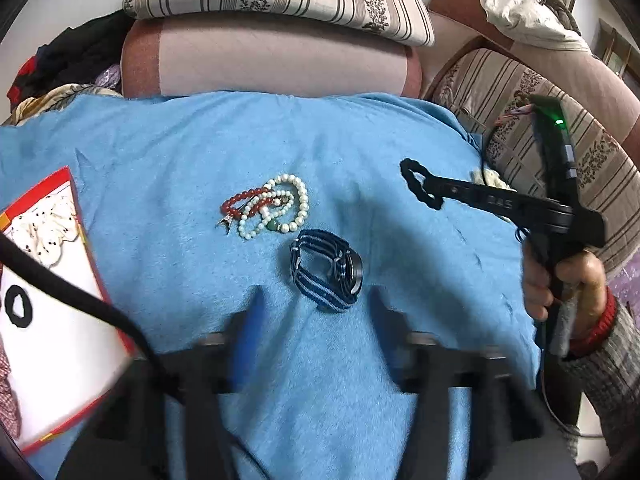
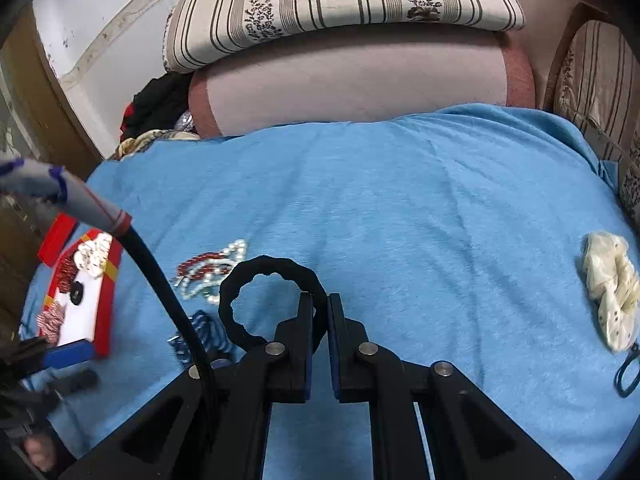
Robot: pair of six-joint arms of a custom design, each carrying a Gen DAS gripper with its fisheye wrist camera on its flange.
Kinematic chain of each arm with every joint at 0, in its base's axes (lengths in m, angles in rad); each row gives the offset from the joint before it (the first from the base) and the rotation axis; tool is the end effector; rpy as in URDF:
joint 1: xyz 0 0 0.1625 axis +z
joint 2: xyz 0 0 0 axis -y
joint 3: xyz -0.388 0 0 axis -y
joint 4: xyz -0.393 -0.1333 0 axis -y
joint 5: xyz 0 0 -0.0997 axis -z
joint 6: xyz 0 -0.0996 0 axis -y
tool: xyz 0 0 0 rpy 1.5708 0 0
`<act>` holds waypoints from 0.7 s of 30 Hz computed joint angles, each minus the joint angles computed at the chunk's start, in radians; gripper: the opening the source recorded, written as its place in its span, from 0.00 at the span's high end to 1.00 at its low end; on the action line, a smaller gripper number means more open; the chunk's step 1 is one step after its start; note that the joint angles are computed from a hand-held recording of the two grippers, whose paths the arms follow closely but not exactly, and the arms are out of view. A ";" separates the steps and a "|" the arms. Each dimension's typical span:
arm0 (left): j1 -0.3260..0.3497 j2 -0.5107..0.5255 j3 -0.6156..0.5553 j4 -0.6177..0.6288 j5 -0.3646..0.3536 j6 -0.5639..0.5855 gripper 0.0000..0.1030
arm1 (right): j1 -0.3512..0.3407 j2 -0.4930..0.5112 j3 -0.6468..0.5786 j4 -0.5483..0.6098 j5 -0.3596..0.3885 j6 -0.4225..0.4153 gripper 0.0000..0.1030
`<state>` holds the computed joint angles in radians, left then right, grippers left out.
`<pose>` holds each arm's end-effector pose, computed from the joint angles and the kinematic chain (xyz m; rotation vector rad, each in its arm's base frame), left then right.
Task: Organize jewelry
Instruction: 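Grasp the blue striped watch with the left tool, then place watch with left tool while right tool places black hair tie in tray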
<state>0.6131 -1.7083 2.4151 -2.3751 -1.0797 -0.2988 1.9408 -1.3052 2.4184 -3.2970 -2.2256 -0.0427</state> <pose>-0.1853 -0.3508 0.2139 0.8594 2.6176 -0.5145 0.2133 -0.3490 0.1771 0.2443 -2.4524 0.9007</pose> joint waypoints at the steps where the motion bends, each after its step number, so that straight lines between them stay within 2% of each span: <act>1: -0.002 0.011 0.009 -0.031 -0.002 0.003 0.43 | 0.003 0.000 0.002 -0.002 -0.004 0.000 0.93; 5: -0.011 0.113 0.017 -0.155 -0.059 0.043 0.38 | -0.002 -0.025 0.021 0.004 -0.009 0.007 0.93; 9: -0.008 0.267 -0.013 -0.217 -0.056 0.062 0.38 | -0.024 -0.039 0.038 0.002 -0.008 0.005 0.93; 10: -0.001 0.299 -0.024 -0.214 -0.048 0.058 0.42 | -0.028 -0.042 0.041 0.003 -0.005 0.004 0.93; 11: 0.005 0.319 -0.034 -0.204 -0.040 0.045 0.68 | -0.031 -0.043 0.044 0.003 -0.004 0.002 0.93; 12: 0.011 0.341 -0.046 -0.179 -0.012 0.016 0.84 | -0.034 -0.042 0.046 0.002 -0.004 -0.001 0.93; 13: 0.026 0.339 -0.048 -0.188 -0.026 0.010 0.89 | -0.035 -0.040 0.049 0.003 -0.005 -0.004 0.93; 15: 0.048 0.313 -0.049 -0.190 -0.048 -0.009 0.90 | -0.036 -0.038 0.050 0.006 -0.003 -0.004 0.93; 17: 0.047 0.260 -0.031 -0.172 -0.038 -0.026 0.90 | -0.030 -0.031 0.043 0.015 -0.003 -0.003 0.93; 21: 0.025 0.079 0.006 -0.076 -0.010 -0.084 0.90 | 0.010 0.006 0.010 0.038 0.005 0.012 0.93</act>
<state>0.6385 -1.6298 2.4211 -2.4513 -1.0901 -0.3828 1.9505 -1.2988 2.4283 -3.2593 -2.2206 -0.0303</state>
